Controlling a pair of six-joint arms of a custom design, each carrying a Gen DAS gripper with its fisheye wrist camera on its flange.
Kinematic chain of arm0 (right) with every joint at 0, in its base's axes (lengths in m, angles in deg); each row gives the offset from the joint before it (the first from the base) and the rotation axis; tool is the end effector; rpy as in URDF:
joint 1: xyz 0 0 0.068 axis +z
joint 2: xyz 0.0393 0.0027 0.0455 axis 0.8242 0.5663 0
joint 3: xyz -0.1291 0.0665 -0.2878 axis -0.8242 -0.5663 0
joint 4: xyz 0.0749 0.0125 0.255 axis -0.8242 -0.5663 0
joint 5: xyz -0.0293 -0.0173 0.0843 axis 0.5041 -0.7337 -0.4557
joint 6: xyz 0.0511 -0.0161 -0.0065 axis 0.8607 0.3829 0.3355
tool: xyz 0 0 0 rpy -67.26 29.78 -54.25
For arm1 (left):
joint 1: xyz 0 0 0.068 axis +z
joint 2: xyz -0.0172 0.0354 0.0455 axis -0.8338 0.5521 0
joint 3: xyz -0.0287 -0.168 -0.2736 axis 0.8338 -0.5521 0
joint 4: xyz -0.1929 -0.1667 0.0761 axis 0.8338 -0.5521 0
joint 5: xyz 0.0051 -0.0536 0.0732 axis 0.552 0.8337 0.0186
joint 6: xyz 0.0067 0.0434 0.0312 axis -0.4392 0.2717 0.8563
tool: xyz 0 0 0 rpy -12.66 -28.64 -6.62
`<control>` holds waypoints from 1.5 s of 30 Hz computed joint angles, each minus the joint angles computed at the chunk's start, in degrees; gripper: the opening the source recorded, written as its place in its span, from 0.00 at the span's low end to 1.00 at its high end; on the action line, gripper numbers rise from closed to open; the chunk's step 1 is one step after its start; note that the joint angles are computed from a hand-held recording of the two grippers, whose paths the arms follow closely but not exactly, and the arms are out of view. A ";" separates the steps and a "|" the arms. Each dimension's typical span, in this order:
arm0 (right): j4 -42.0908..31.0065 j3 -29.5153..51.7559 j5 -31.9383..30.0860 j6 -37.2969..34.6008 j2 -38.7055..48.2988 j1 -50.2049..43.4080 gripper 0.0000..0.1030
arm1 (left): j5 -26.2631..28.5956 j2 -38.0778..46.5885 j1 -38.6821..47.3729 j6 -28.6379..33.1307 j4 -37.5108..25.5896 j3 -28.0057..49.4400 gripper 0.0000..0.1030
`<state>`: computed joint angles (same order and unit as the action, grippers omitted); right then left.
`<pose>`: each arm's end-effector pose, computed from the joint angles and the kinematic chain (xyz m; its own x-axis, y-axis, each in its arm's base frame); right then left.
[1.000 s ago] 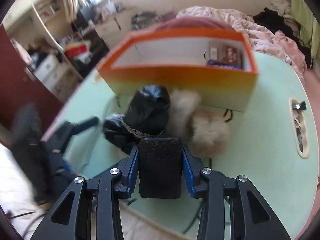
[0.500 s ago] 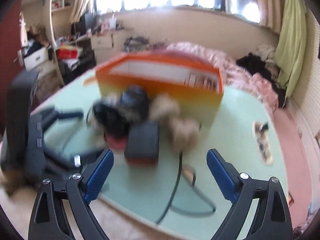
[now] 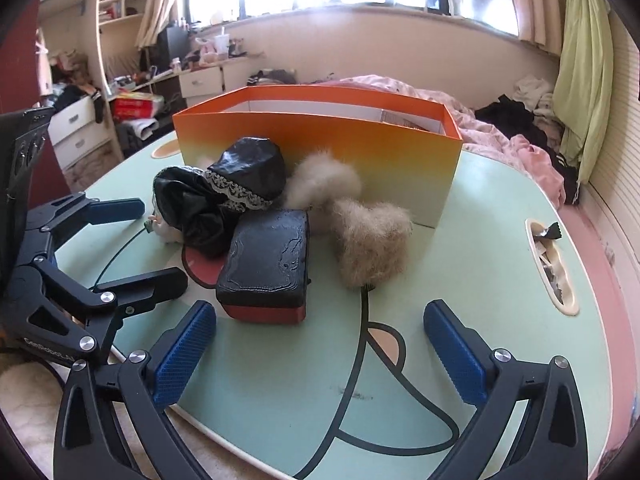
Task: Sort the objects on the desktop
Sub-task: 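Reach into the box and grasp the brown milk-tea carton with the left gripper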
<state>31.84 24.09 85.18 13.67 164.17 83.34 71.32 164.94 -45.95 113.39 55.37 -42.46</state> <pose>0.2521 0.1211 0.1323 -0.6772 -0.0499 -0.7341 -0.0706 0.9975 -0.0027 0.3301 0.0381 0.1493 -0.4586 0.4856 -0.7443 0.7464 0.6650 -0.0260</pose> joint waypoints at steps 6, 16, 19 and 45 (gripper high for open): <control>0.56 0.60 -0.25 -0.38 0.65 -0.38 1.00 | 0.18 0.22 0.36 0.51 -0.45 0.35 1.00; 1.51 0.33 -0.19 -0.53 0.80 -0.91 1.00 | -0.49 0.27 0.90 2.67 -4.46 2.39 1.00; 1.46 0.38 -0.13 -0.50 0.82 -0.87 1.00 | 2.46 -1.13 3.14 2.69 -6.19 3.72 1.00; 1.79 0.50 -0.06 -0.39 1.18 -0.79 1.00 | -6.30 16.46 -20.25 -14.76 -48.88 53.58 0.44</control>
<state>33.63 24.60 85.12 13.28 165.35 82.55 65.02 181.40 -66.21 98.64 6.49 11.12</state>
